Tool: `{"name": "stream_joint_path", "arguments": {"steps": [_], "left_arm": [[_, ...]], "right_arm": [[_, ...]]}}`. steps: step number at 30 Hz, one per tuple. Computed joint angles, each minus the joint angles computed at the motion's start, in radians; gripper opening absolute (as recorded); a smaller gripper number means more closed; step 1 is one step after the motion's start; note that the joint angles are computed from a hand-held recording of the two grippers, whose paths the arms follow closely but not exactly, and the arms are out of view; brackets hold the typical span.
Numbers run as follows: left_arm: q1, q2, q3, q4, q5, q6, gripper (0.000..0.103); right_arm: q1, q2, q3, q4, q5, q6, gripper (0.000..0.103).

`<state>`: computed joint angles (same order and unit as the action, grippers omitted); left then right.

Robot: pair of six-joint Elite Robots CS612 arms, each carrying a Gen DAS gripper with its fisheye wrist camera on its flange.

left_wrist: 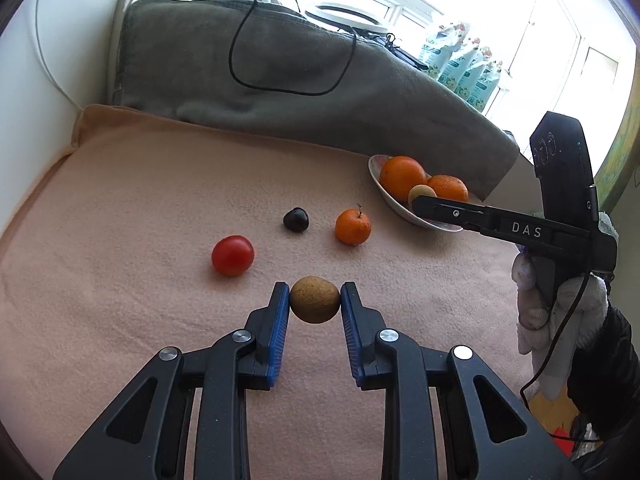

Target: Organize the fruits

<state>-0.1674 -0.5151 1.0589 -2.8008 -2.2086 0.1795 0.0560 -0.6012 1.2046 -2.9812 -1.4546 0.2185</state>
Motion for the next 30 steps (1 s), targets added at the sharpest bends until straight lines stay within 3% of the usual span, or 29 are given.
{"name": "stream_joint_path", "arguments": {"steps": [13, 30], "left_arm": [[-0.051, 0.027, -0.088, 0.036, -0.055, 0.062, 0.025], [-0.127, 0.086, -0.246, 0.091, -0.04, 0.103, 0.025]], "right_arm": [[-0.043, -0.058, 0.114, -0.072, -0.071, 0.057, 0.029], [-0.067, -0.057, 0.133, -0.066, -0.106, 0.085, 0.029]]}}
